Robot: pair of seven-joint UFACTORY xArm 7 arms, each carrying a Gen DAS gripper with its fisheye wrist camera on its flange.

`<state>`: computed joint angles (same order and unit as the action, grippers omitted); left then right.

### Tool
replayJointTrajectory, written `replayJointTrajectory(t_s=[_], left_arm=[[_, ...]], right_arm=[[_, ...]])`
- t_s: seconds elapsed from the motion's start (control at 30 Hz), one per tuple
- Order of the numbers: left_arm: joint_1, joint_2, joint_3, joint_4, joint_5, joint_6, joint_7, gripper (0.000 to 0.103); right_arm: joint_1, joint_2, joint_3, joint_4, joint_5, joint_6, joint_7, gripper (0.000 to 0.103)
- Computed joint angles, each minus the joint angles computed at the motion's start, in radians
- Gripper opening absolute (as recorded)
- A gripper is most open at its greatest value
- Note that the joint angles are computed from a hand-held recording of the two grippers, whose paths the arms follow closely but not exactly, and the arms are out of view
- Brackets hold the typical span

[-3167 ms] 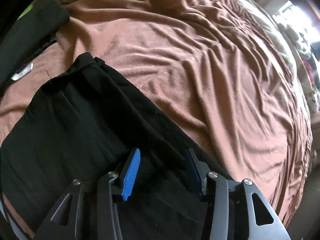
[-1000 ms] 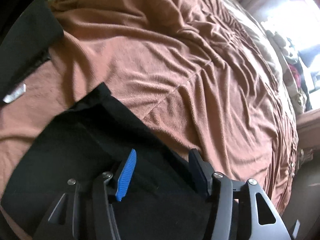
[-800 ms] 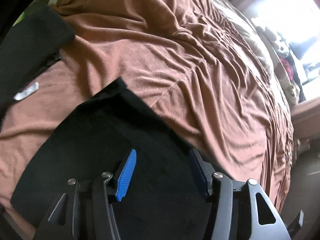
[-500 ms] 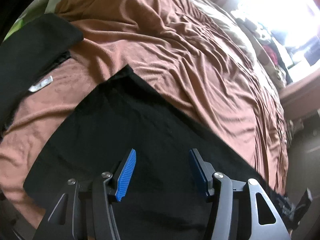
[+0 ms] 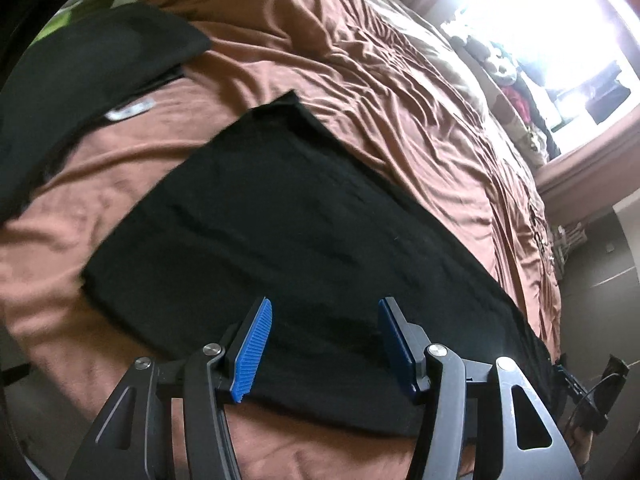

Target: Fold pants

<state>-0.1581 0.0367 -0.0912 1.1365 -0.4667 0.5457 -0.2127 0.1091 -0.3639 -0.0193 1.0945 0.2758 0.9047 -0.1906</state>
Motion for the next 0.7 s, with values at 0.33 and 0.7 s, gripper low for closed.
replayJointTrajectory(t_s=[0.33, 0.7], left_arm=[[0.022, -0.139, 0.051, -0.192, -0.051, -0.026, 0.010, 0.060], [0.003, -0.144, 0.082, -0.285, -0.289, -0.129, 0.092, 0.060]], right_arm=[[0.012, -0.142, 0.004, -0.158, 0.017, -0.033, 0.074, 0.046], [0.033, -0.155, -0.020, -0.224, 0.058, -0.049, 0.105, 0.046]])
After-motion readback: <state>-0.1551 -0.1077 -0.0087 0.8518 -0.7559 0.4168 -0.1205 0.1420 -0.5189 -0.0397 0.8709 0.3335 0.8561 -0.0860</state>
